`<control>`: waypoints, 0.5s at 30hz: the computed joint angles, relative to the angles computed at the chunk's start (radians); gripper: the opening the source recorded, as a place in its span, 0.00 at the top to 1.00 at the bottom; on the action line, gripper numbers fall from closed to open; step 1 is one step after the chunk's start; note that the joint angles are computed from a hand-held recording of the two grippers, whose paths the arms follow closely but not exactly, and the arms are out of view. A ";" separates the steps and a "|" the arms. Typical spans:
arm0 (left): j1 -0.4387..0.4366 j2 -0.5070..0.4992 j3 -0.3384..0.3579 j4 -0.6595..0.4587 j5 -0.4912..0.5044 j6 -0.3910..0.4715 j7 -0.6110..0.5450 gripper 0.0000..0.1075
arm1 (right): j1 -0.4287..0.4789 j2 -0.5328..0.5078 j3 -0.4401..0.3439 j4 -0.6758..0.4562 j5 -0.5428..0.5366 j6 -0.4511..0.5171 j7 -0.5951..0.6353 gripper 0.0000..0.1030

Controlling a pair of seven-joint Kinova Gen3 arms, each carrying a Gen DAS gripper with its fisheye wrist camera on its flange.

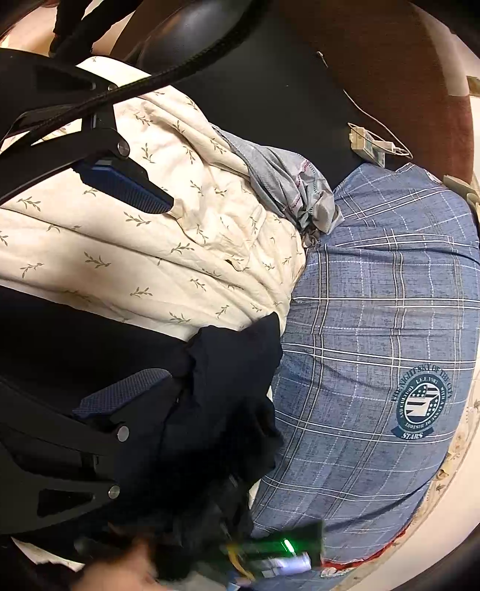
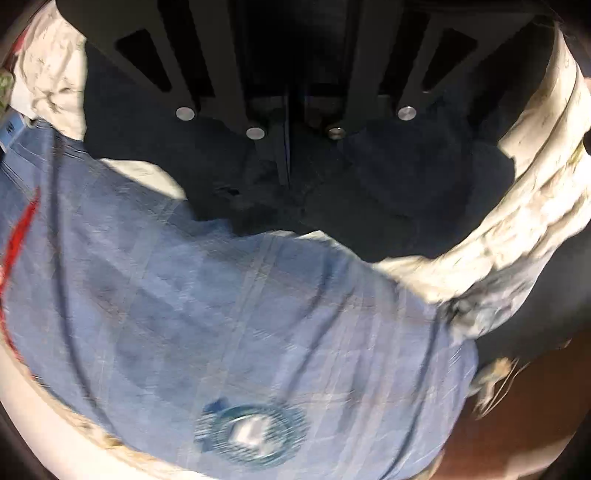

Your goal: Fold large clothes

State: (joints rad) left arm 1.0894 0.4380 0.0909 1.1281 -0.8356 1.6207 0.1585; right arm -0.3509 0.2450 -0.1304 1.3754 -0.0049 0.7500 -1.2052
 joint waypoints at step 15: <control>-0.021 0.027 -0.007 -0.052 0.055 0.002 -0.077 0.20 | 0.164 0.076 -0.003 -0.115 -0.335 0.421 0.140 0.07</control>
